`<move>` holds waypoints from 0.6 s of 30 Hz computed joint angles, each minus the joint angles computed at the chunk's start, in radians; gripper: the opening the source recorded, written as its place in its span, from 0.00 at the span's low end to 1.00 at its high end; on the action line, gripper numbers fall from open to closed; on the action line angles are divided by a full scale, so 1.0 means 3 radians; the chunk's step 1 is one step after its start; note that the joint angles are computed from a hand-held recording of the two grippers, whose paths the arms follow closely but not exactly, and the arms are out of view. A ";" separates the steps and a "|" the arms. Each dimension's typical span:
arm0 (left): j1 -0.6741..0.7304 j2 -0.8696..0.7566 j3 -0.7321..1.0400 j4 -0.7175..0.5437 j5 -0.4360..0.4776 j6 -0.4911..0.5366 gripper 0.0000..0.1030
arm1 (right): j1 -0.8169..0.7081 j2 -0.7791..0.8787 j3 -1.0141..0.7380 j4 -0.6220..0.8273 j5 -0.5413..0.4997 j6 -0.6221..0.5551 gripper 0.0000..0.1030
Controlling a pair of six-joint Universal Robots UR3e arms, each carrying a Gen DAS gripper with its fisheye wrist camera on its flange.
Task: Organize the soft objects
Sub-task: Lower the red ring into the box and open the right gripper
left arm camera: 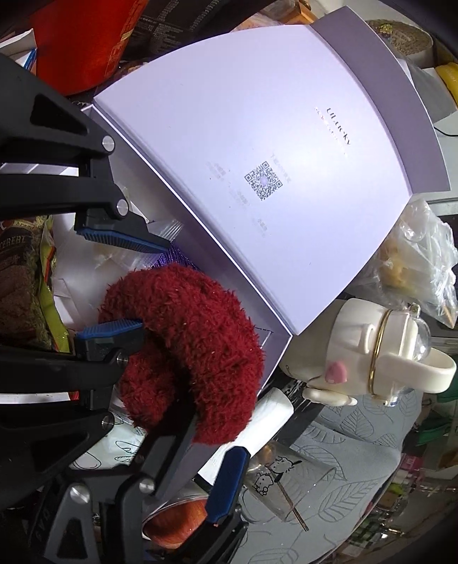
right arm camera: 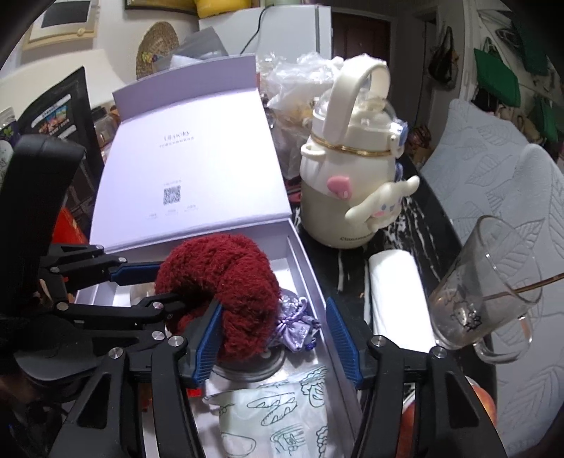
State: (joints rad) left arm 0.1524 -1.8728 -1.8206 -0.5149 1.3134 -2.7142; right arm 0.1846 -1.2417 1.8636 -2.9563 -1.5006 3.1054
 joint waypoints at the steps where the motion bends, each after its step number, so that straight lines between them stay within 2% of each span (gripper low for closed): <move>1: 0.0003 0.0005 -0.0023 0.0027 -0.0001 0.0014 0.35 | 0.0008 -0.0016 0.0019 -0.0035 -0.0018 0.0001 0.56; 4: 0.0035 0.0063 -0.0119 0.0103 -0.0051 0.0038 0.34 | 0.0062 -0.0054 0.0070 -0.0164 -0.0156 0.0012 0.64; 7: 0.0105 0.0146 -0.0223 0.0164 -0.0141 0.0039 0.34 | 0.0108 -0.0046 0.0058 -0.0227 -0.0295 -0.0035 0.66; 9: 0.0138 0.0182 -0.0262 0.0173 -0.0191 0.0054 0.38 | 0.0098 -0.0002 -0.0001 -0.0168 -0.0327 -0.0043 0.66; 11: 0.0158 0.0214 -0.0328 0.0246 -0.0193 0.0073 0.55 | 0.0078 0.0008 -0.0031 -0.0095 -0.0295 -0.0026 0.66; 14: 0.0174 0.0251 -0.0400 0.0337 -0.0137 0.0080 0.71 | 0.0075 0.0003 -0.0046 -0.0039 -0.0297 0.0013 0.66; 18: 0.0266 0.0332 -0.0464 0.0308 -0.0191 0.0081 0.76 | 0.0077 -0.0024 -0.0050 -0.0003 -0.0319 0.0021 0.66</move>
State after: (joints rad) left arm 0.2322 -1.7731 -1.9598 -0.4225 1.2562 -2.6899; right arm 0.2077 -1.2490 1.8487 -2.9571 -1.5963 3.1117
